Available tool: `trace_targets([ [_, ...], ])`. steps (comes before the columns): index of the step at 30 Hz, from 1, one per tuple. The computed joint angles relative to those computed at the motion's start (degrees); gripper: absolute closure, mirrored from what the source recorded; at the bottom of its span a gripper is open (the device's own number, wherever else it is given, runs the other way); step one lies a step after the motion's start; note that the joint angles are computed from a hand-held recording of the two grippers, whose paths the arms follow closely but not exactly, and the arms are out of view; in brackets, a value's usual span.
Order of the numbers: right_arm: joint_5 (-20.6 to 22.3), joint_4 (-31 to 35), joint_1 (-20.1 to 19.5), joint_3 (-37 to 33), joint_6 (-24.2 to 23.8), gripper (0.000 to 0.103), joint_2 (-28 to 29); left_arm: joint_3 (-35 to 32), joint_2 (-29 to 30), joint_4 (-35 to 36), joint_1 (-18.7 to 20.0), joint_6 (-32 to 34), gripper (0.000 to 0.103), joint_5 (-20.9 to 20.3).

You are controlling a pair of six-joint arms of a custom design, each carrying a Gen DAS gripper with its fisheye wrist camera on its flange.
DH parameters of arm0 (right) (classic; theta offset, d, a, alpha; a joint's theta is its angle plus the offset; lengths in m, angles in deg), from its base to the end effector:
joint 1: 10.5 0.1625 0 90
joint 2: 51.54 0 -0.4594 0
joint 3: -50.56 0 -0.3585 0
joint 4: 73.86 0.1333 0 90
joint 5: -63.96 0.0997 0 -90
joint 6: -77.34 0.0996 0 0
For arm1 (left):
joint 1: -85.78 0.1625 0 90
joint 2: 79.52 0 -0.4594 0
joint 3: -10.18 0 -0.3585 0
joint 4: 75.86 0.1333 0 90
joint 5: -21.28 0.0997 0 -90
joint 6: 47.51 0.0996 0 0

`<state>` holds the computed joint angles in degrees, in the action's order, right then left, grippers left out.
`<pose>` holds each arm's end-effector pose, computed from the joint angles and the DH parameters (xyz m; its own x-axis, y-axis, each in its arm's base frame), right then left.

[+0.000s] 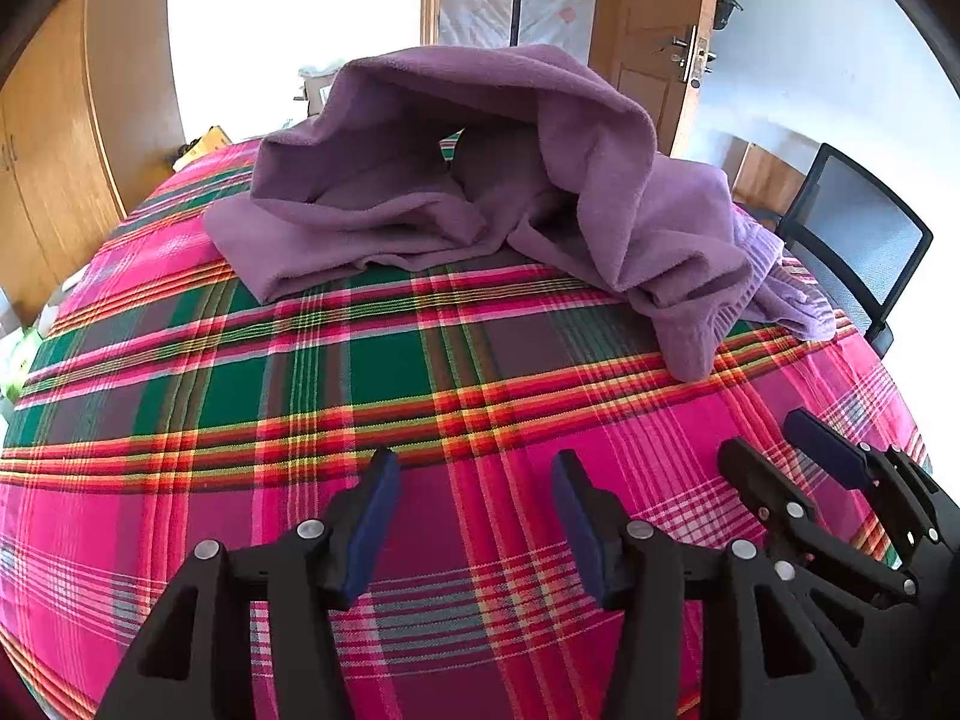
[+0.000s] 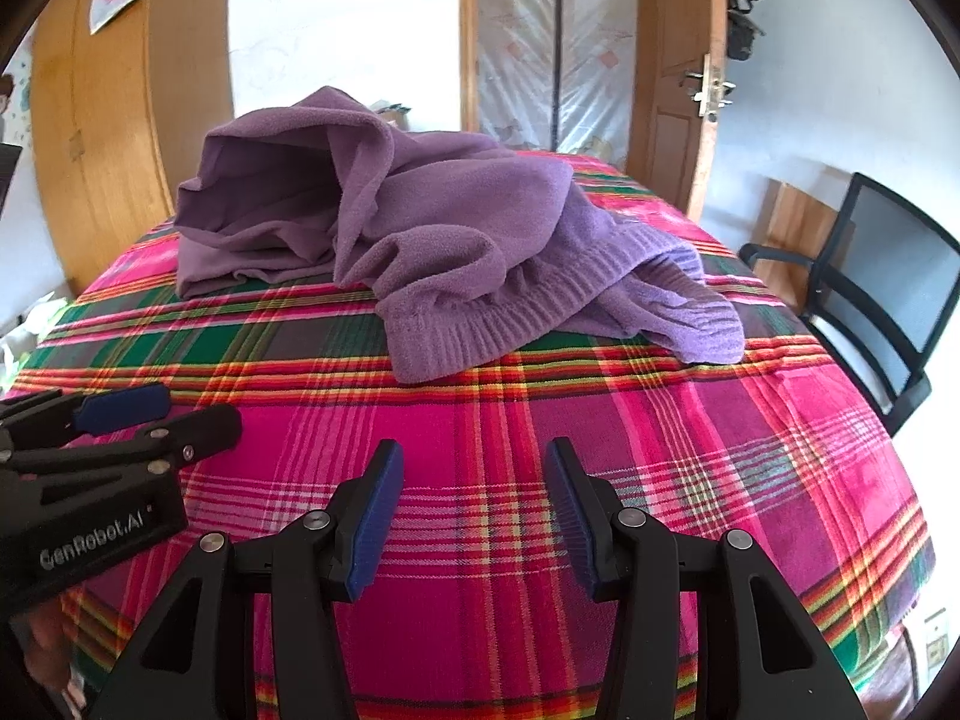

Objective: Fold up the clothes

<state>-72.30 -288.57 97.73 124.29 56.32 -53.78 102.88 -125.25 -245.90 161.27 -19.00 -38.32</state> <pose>0.2734 -0.6340 -0.1209 -0.7148 0.1072 0.6911 -0.4753 0.6504 -0.5925 0.0035 -0.7196 0.2118 -0.6943 0.3422 -0.6331 0.6161 0.7373 -0.2771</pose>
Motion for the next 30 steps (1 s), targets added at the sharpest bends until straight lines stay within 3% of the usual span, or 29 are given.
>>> trace_targets([
  [2,2.08,0.34,-0.59,2.78,2.00,0.052,-1.83,-0.54,0.10,1.28,-0.21,-0.27,0.050,0.46],
  [8,7.48,-3.65,-3.19,9.74,9.27,0.052,-6.29,-3.98,-0.66,11.71,-0.24,-1.60,0.050,-6.02],
  [12,7.27,-6.52,-3.88,10.66,8.04,0.054,-7.36,-5.60,-0.69,12.93,-0.93,1.02,0.050,-9.35],
  [15,6.78,-7.49,-4.38,11.06,7.50,0.054,-8.57,-10.54,0.70,17.44,-1.01,0.42,0.050,-10.76],
  [19,6.43,-7.31,-4.75,11.06,6.23,0.053,-10.03,-11.18,1.01,18.45,-2.50,-1.31,0.050,-9.55],
  [24,6.28,-5.98,-5.20,9.19,3.76,0.053,-10.64,-19.49,4.04,30.17,-2.26,-7.90,0.050,-11.17],
  [30,6.97,-2.01,-6.60,8.49,4.16,0.053,-12.35,-23.10,5.62,36.54,-2.32,-10.43,0.050,-14.10],
])
